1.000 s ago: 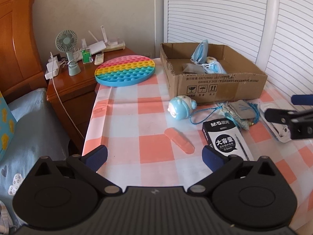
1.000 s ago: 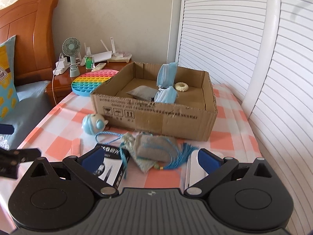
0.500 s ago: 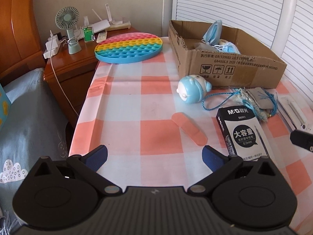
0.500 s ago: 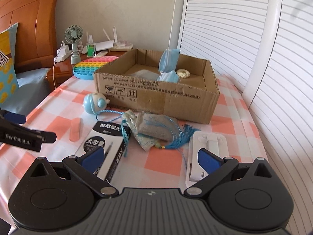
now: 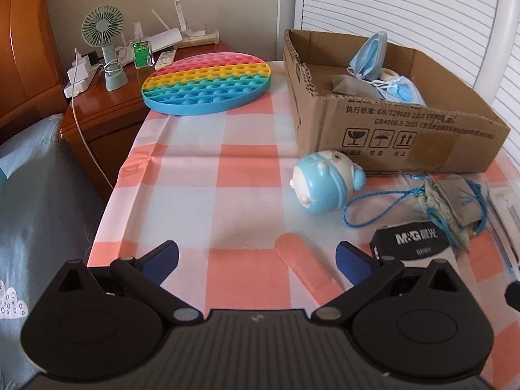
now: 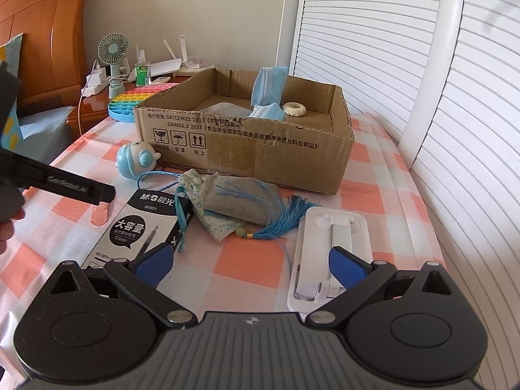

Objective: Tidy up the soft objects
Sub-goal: 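Move both tools back toward the remaining items beside the box, then close left gripper on the pink strip on the tablecloth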

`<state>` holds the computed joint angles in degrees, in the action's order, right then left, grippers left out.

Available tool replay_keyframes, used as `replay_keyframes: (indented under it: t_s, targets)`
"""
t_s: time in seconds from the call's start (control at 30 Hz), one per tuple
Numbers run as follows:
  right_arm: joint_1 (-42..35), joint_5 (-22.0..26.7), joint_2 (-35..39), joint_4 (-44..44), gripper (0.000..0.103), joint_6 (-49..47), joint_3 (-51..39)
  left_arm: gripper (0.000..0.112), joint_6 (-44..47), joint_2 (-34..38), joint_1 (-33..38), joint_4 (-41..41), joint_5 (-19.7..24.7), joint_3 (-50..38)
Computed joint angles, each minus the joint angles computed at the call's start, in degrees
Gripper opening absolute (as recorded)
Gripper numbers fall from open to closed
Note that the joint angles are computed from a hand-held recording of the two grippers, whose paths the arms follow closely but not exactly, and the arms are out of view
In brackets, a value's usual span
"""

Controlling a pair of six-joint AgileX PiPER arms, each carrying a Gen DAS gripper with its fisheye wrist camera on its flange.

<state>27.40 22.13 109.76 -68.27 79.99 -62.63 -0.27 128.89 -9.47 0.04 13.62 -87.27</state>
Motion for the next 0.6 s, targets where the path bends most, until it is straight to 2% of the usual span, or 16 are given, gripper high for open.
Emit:
replay_keyframes:
  t_s: [0.1,0.4,0.47,0.6]
  targets:
    - [-0.2,-0.3,-0.3,-1.2,0.103,1.1,0.4,0.102,-4.5,1.4,-0.4,4.7,1.4,-1.7]
    - [-0.2,-1.0,-0.8,-3.1,0.103,2.7,1.0,0.102,-2.8,-1.1,1.5,1.9,-2.3,4.1]
    - [0.0,-1.2,-0.8,-3.4,0.103,2.9,1.1,0.102,-8.3,-1.8,1.6,6.6,-3.0,5.5]
    - [0.1,-2.0,-1.0,-4.4,0.103,3.8,1.6,0.099,-24.6,-3.4,1.1,21.9,-5.8,9.3]
